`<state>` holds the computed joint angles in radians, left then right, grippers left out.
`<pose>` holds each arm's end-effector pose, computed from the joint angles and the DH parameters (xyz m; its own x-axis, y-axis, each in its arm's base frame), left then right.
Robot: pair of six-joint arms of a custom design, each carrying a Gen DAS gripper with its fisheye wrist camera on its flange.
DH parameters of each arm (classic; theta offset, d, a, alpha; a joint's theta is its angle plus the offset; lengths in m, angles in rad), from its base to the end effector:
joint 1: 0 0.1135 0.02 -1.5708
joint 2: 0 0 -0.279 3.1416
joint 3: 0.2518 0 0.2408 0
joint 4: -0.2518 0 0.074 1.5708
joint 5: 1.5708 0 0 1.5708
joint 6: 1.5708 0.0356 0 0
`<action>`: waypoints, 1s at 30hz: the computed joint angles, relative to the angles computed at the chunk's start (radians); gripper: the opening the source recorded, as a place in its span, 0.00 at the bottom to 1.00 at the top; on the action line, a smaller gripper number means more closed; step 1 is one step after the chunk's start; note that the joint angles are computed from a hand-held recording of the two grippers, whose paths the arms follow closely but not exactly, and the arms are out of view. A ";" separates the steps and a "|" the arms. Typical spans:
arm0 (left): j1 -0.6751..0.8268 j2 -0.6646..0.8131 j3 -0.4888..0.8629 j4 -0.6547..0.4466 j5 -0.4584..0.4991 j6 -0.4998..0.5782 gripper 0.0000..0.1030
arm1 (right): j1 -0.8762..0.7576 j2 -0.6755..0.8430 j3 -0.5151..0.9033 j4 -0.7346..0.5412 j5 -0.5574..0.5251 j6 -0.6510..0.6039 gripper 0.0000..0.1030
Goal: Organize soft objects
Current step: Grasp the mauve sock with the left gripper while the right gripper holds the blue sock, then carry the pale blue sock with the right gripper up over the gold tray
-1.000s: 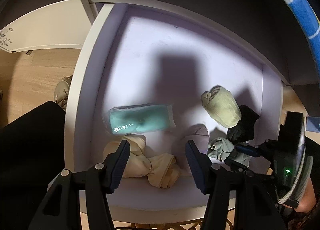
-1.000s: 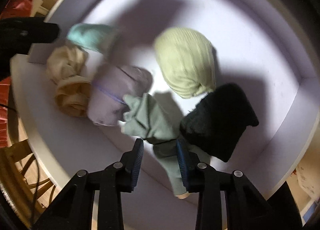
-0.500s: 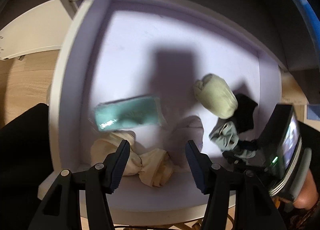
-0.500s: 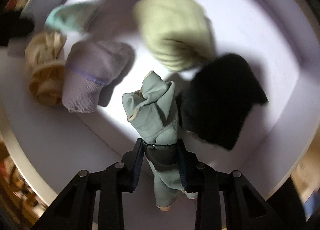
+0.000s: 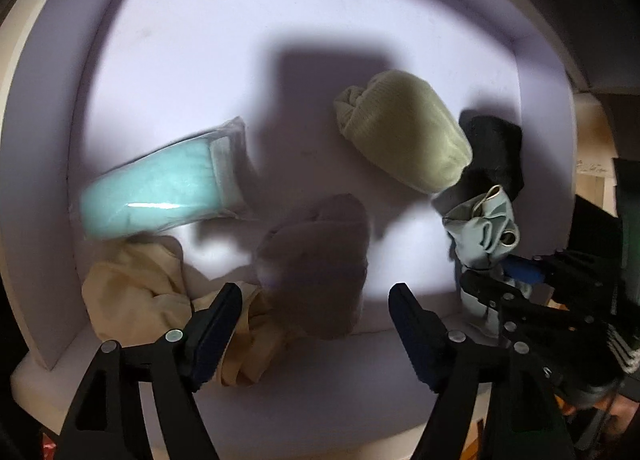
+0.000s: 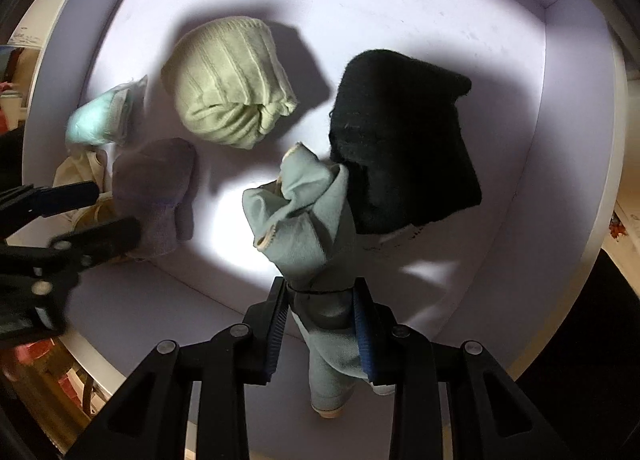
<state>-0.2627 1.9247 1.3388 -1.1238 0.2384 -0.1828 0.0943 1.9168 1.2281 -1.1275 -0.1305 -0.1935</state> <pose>0.3157 -0.0936 0.1887 -0.9806 0.0808 0.1787 0.0432 0.9778 -0.2048 0.3045 0.0334 0.1681 -0.9358 -0.2800 0.2141 -0.2464 0.9540 0.1706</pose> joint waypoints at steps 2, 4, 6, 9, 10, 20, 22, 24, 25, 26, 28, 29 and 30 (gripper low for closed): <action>-0.006 0.016 -0.005 0.021 0.005 -0.001 0.75 | 0.014 -0.003 0.000 -0.002 -0.004 0.017 0.31; -0.017 0.034 -0.009 0.030 -0.015 0.001 0.75 | 0.001 -0.005 -0.016 0.011 -0.001 0.006 0.31; -0.025 0.048 -0.011 0.040 -0.051 0.004 0.75 | -0.003 -0.013 -0.008 -0.004 -0.001 0.006 0.31; -0.020 0.057 -0.016 0.072 -0.069 0.007 0.75 | -0.009 -0.009 0.005 -0.014 -0.001 0.009 0.31; -0.017 0.061 -0.015 0.080 -0.067 0.010 0.74 | -0.008 -0.010 -0.002 -0.008 -0.001 0.010 0.31; -0.015 0.092 -0.019 0.130 -0.052 0.025 0.60 | -0.050 -0.030 0.029 -0.048 -0.026 0.020 0.31; -0.009 0.089 -0.022 0.132 -0.051 0.031 0.59 | -0.067 -0.039 0.042 -0.065 -0.038 0.024 0.31; -0.015 0.076 -0.034 0.140 -0.047 0.023 0.59 | -0.087 -0.050 0.054 -0.083 -0.057 0.028 0.31; -0.014 0.073 -0.037 0.143 -0.046 0.025 0.59 | -0.098 -0.057 0.060 -0.092 -0.070 0.029 0.31; -0.006 0.062 -0.037 0.135 -0.047 0.037 0.59 | -0.109 -0.063 0.064 -0.100 -0.085 0.030 0.31; 0.004 0.048 -0.047 0.131 -0.054 0.055 0.59 | -0.137 -0.077 0.079 -0.121 -0.118 0.035 0.31; 0.004 0.046 -0.049 0.132 -0.055 0.059 0.59 | -0.150 -0.081 0.086 -0.133 -0.132 0.035 0.31; 0.005 0.046 -0.053 0.136 -0.056 0.061 0.59 | -0.164 -0.088 0.092 -0.145 -0.145 0.034 0.31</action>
<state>-0.2578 1.9704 1.2856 -0.9881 0.1829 -0.1218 -0.0695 1.8292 1.3206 -1.2725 -0.2759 -0.1595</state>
